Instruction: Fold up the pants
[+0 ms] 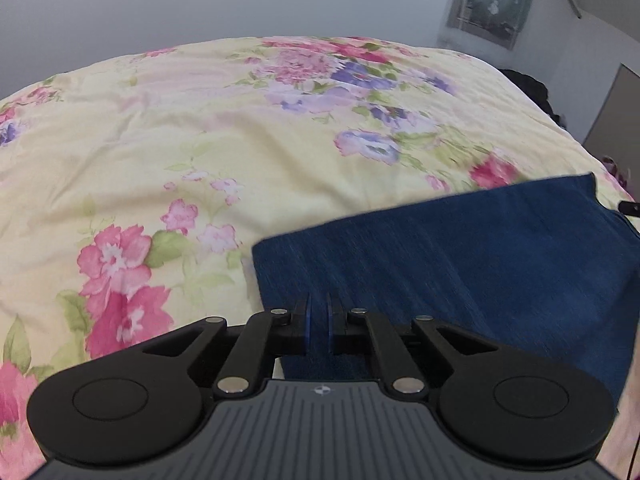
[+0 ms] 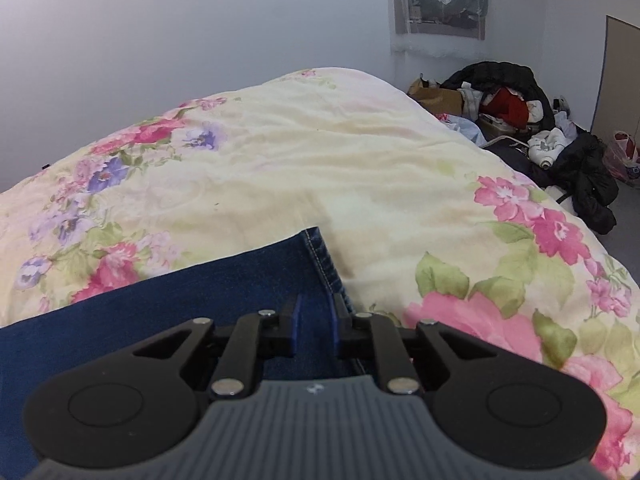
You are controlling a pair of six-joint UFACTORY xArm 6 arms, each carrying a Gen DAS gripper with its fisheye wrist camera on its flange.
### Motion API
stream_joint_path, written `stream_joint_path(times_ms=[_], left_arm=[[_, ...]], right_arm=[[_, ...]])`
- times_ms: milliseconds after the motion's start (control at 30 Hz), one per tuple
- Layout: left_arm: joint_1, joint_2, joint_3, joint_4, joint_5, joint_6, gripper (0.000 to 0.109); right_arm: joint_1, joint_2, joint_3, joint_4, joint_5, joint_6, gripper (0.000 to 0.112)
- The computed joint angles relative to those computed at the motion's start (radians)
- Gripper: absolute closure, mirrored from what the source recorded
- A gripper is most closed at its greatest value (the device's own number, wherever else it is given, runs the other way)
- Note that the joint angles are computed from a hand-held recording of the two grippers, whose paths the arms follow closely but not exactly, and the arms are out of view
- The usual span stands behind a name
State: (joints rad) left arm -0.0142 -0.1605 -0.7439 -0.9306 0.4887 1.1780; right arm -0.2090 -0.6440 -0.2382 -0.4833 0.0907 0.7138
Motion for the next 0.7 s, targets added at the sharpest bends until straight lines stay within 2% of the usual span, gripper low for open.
stream_joint_path(times_ms=[100,200,267,367,467,533,600,700], left_arm=[[0.016,-0.128,0.109,0.024,0.057,0.012,0.101],[0.03,-0.211,0.19,0.057,0.09,0.015,0.101],[0.027,-0.23,0.228,0.098,0.078,-0.009,0.101],[0.027,-0.208,0.238,0.129,0.059,-0.054,0.101],[0.019,-0.189,0.234,0.179,0.053,-0.102,0.102],[0.015,-0.193,0.227,0.252,0.063,-0.171,0.102],[0.011,-0.207,0.223,0.36,0.083,-0.24,0.103],[0.014,-0.251,0.23,0.475,0.111,-0.293,0.103]], right_arm=[[0.06,-0.173,0.089,0.16,0.073,-0.181,0.102],[0.103,-0.313,0.162,0.206,0.141,-0.261,0.102],[0.115,-0.369,0.198,0.2,0.191,-0.258,0.103],[0.105,-0.423,0.265,0.242,0.167,-0.259,0.104],[0.098,-0.453,0.313,0.225,0.145,-0.229,0.106],[0.096,-0.475,0.331,0.218,0.153,-0.223,0.107],[0.103,-0.523,0.333,0.263,0.209,-0.234,0.107],[0.116,-0.671,0.339,0.338,0.361,-0.245,0.106]])
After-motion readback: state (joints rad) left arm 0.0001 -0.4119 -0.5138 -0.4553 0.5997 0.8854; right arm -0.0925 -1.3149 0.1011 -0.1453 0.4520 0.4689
